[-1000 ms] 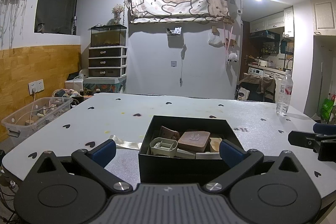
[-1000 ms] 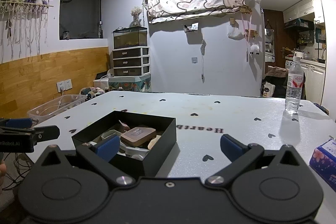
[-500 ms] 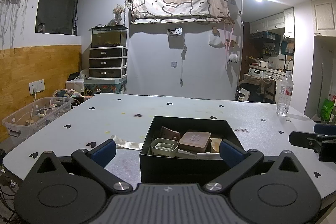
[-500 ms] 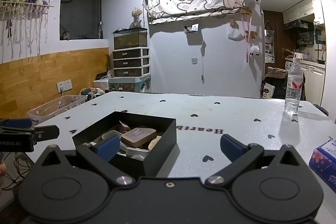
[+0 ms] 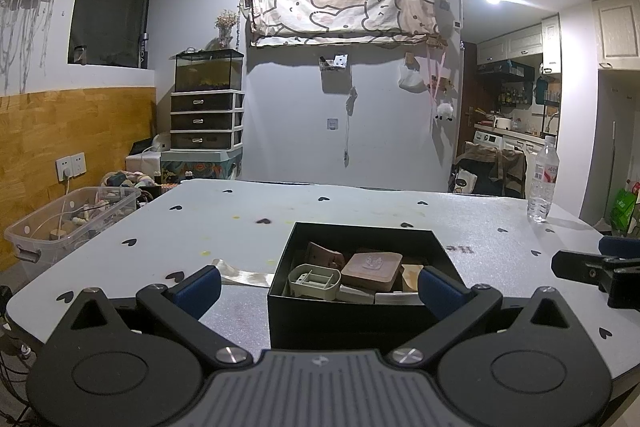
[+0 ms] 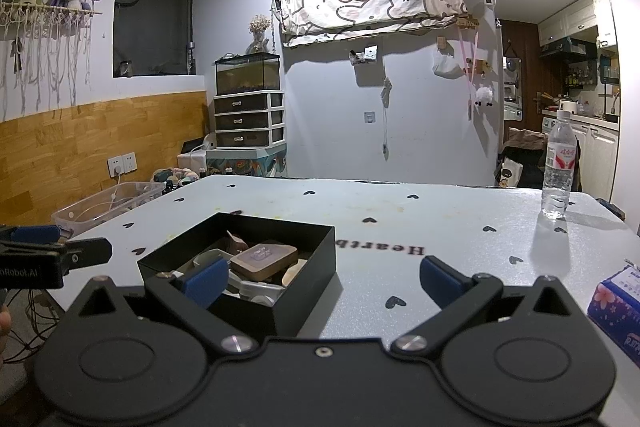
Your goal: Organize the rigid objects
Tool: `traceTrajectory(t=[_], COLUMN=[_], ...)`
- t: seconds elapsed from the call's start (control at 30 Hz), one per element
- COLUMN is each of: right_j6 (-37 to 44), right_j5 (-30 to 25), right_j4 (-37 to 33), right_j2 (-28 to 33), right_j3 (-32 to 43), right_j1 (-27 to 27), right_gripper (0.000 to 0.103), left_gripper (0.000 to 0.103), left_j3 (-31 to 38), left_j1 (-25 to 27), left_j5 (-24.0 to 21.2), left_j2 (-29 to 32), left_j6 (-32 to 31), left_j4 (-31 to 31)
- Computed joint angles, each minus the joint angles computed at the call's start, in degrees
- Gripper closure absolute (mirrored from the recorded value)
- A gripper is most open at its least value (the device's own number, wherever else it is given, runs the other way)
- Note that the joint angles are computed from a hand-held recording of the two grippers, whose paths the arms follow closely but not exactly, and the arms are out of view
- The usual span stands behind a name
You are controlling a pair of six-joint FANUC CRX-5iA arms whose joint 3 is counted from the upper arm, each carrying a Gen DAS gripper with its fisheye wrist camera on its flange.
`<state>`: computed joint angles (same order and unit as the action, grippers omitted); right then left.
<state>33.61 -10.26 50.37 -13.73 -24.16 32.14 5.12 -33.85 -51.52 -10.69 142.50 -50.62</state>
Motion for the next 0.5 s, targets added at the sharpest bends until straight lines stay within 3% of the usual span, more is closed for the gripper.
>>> traceTrajectory(t=[0.5], right_j6=[-0.3], right_j5=[0.1], right_j4=[0.3], right_j2=[0.0], right_j3=[-0.1], right_j1=[0.0], right_gripper=[0.000], left_gripper=[0.000], left_j3=[-0.1], left_j1=[0.0], left_j5=[0.0], left_j2=[0.0], left_j6=[0.1], left_j4=[-0.1])
